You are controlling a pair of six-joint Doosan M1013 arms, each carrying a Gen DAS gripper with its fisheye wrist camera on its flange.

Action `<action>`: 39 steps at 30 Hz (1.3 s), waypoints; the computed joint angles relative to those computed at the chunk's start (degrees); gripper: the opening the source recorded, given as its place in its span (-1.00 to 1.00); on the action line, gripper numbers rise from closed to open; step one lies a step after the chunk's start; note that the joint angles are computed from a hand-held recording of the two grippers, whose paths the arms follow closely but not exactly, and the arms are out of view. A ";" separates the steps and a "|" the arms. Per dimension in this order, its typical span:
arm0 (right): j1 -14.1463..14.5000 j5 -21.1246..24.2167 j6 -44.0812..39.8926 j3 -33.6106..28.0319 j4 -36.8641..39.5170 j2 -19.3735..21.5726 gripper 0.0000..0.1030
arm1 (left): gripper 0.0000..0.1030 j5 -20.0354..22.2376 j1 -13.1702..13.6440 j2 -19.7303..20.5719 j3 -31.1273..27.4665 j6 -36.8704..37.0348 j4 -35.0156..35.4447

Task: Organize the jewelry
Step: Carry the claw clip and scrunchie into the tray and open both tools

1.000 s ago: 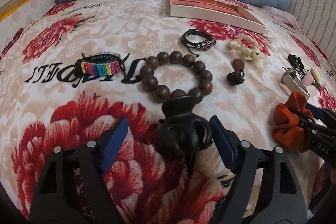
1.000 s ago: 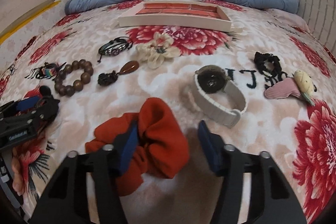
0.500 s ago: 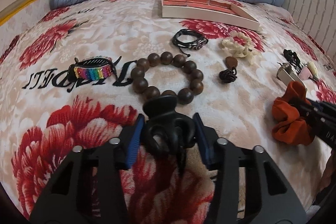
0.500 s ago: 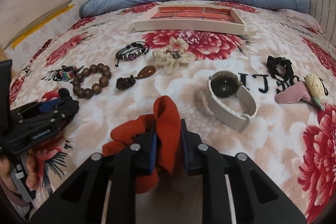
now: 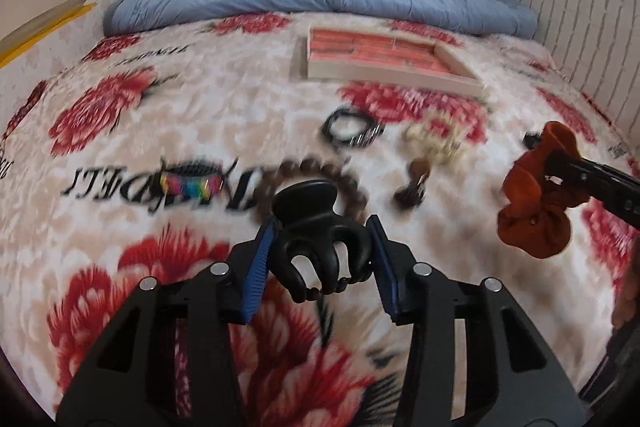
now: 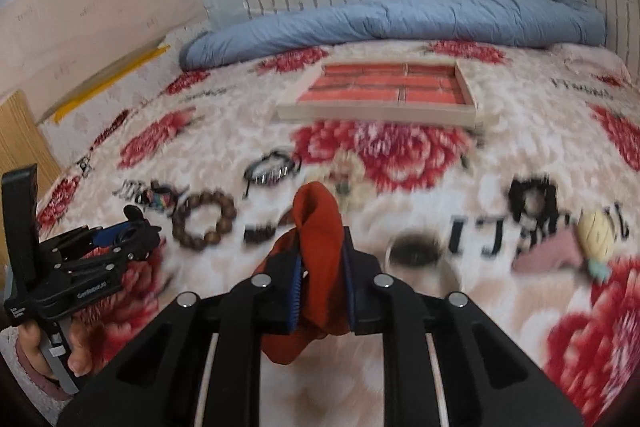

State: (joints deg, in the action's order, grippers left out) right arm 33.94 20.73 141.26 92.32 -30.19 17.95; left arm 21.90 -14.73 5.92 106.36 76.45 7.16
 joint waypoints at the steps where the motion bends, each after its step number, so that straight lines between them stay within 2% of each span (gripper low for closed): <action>1: -0.33 -0.19 -0.07 -0.48 -0.26 -0.03 -0.66 | -0.13 -0.05 -0.09 0.25 -0.71 0.12 -0.08; 4: -1.09 0.73 3.42 -3.07 -6.43 0.51 -0.66 | -0.13 -0.12 -0.81 1.83 -4.05 -1.76 3.29; 7: -2.03 1.97 4.20 -5.86 -8.78 1.74 -0.66 | -0.13 0.06 -1.46 4.33 -8.19 -1.40 4.53; 12: -4.22 4.63 0.51 -11.97 -7.56 5.30 -0.66 | -0.13 0.49 -2.21 8.95 -15.22 -3.85 8.41; 16: -6.17 6.04 -5.43 -17.26 -2.07 8.47 -0.66 | -0.13 2.67 -1.74 13.87 -22.68 1.13 2.43; 20: -7.60 9.18 -10.89 -24.23 0.72 12.84 -0.66 | -0.13 5.57 -1.75 19.21 -30.13 2.62 1.68; 24: -9.00 11.53 -13.98 -29.90 2.78 16.82 -0.66 | -0.13 10.58 -1.21 25.74 -39.28 4.28 -1.71; 33: -12.07 18.11 -16.38 -43.10 6.96 26.27 -0.66 | -0.13 20.06 -0.27 37.12 -56.49 6.13 -5.03; 35: -12.67 20.28 -16.60 -46.54 7.97 28.56 -0.66 | -0.12 22.86 -0.09 39.43 -60.36 7.34 -6.54; 36: -12.93 21.69 -17.00 -48.38 8.75 29.73 -0.66 | -0.12 25.66 -0.14 41.34 -63.63 7.68 -6.49; 39: -13.33 25.46 -18.38 -53.01 9.62 32.71 -0.66 | -0.13 30.59 -0.59 44.80 -69.42 8.05 -4.26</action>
State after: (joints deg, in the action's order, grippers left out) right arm 20.61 46.19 122.88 39.31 -20.58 50.65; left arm 52.50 -15.32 50.72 36.94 84.49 2.90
